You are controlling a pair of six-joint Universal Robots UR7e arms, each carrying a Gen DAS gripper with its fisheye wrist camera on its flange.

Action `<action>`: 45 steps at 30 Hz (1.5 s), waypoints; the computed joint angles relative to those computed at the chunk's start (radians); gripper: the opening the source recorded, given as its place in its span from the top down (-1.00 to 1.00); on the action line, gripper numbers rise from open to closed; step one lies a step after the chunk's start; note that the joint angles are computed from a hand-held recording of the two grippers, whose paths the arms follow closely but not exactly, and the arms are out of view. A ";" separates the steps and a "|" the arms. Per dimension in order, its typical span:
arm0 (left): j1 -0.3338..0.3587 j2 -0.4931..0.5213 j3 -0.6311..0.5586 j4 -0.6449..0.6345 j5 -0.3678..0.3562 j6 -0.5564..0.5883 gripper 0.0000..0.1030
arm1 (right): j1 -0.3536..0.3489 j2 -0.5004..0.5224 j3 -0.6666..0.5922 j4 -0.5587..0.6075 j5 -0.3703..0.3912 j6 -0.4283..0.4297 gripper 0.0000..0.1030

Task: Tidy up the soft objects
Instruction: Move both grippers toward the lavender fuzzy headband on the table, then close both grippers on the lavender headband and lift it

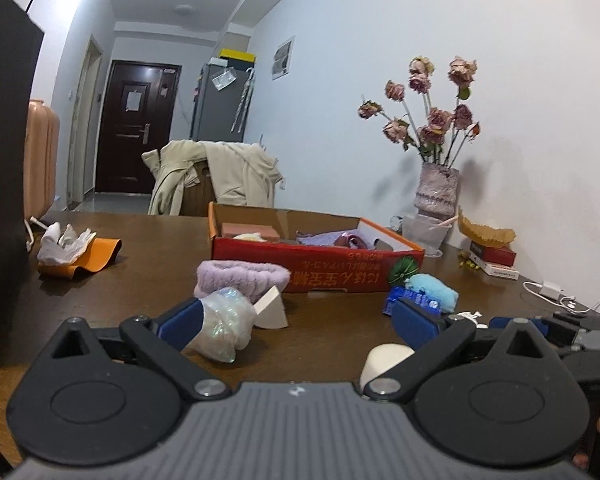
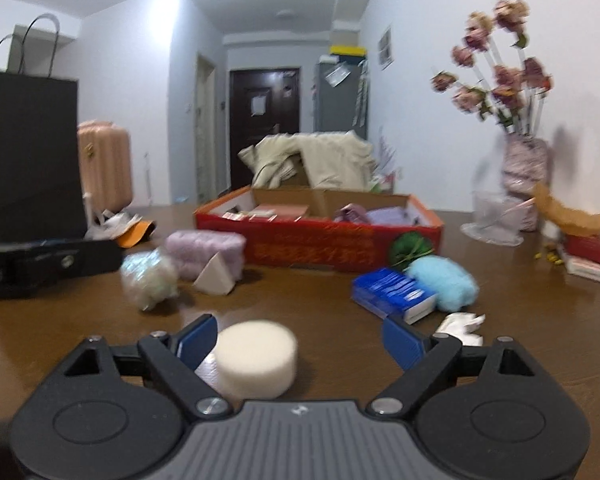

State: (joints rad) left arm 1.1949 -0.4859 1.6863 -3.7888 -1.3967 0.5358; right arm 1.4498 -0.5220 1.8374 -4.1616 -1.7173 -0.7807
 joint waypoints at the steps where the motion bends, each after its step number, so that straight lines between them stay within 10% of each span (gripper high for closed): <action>1: 0.000 0.000 -0.004 0.008 0.007 -0.006 -0.99 | 0.006 0.001 -0.006 0.022 -0.013 0.000 -0.69; 7: 0.007 0.007 -0.031 0.058 0.038 -0.015 -0.99 | 0.028 -0.016 -0.049 0.215 -0.095 0.051 -0.15; 16: 0.013 0.034 -0.105 0.121 0.079 -0.043 -0.99 | 0.033 0.007 -0.181 0.341 -0.214 0.121 0.05; 26: 0.035 0.057 -0.254 0.218 0.110 -0.025 -0.96 | 0.039 -0.007 -0.244 0.385 -0.061 0.134 0.05; 35: 0.073 0.097 -0.489 0.521 0.103 -0.137 -0.58 | 0.060 0.068 -0.459 0.624 0.020 0.156 -0.10; 40: 0.103 0.161 -0.715 0.838 0.067 -0.307 -0.24 | 0.057 0.138 -0.663 0.836 0.025 0.323 -0.04; 45: 0.120 0.182 -0.763 0.927 0.005 -0.335 0.52 | 0.041 0.157 -0.726 0.945 0.064 0.371 0.81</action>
